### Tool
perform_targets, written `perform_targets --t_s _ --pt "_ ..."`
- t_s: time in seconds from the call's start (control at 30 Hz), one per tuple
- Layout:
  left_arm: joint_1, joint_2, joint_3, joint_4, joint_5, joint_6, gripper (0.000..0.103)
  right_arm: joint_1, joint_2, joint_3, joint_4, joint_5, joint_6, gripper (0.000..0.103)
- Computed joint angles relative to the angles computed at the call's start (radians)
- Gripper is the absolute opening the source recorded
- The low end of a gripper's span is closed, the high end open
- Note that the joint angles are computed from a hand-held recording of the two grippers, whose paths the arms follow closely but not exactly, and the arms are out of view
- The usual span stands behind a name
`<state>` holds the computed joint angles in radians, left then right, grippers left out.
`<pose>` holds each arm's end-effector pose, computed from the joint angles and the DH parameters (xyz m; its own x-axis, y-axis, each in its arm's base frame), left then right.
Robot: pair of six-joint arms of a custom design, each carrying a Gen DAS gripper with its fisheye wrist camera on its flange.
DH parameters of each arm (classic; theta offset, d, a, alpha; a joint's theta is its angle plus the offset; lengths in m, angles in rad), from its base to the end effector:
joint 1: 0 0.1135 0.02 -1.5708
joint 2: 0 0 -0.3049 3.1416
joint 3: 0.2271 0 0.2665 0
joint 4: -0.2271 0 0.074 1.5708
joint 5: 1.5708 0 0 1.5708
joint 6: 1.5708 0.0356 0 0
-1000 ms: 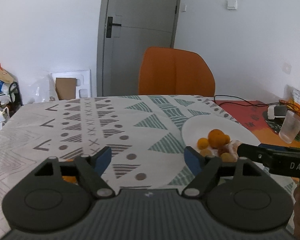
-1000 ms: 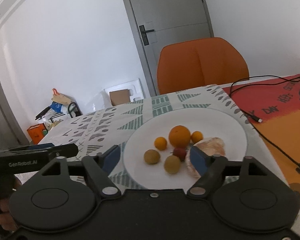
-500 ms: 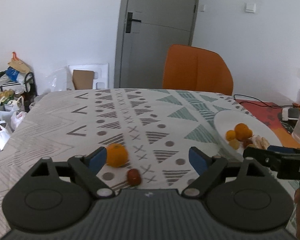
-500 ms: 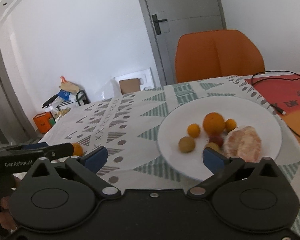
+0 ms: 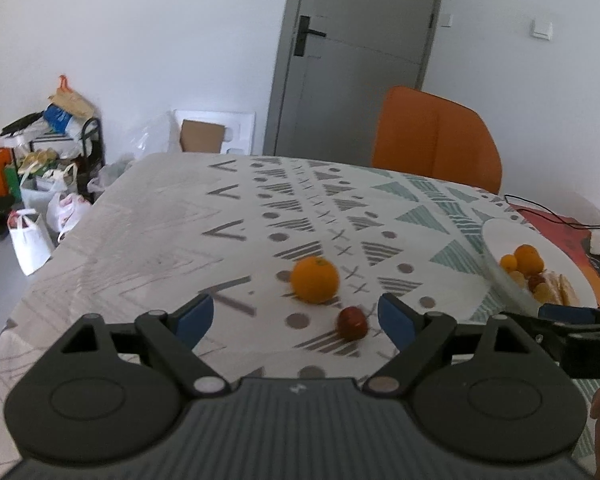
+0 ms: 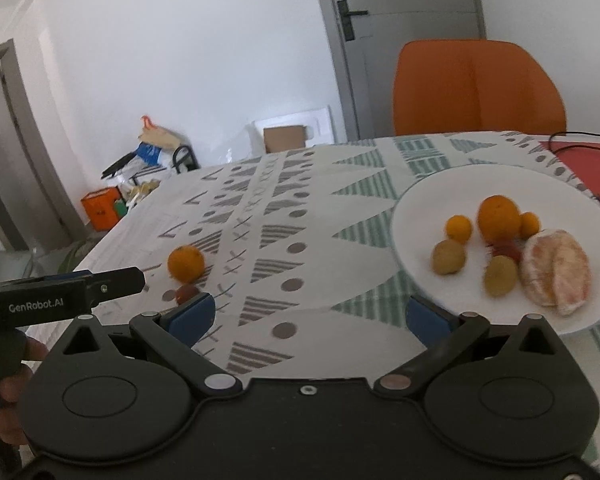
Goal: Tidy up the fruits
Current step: 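Move both tools back to the last orange and red plum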
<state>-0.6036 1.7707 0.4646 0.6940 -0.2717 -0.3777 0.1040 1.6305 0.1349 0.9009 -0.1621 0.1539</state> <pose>0.2483 -0.1596 0.1152 -0.5747 -0.0353 -0.8176 0.1657 0.9734 -0.1585 0.2062 0.0273 0.1023 -0.5867 0.0909 -0.8047 -0.1472 0.9652 0.2163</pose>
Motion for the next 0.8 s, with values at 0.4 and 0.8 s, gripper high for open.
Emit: perform_targets --t_s 0.4,0.8 --pt "0.105 0.015 -0.048 0.029 0.06 -0.006 0.088 0.156 0.076 0.091 -0.07 0.057 0.008 0.103" --pt "0.195 -0.011 -0.105 0.046 0.078 -0.03 0.088 0.267 0.159 0.229 -0.151 0.08 -0.027 0.081"
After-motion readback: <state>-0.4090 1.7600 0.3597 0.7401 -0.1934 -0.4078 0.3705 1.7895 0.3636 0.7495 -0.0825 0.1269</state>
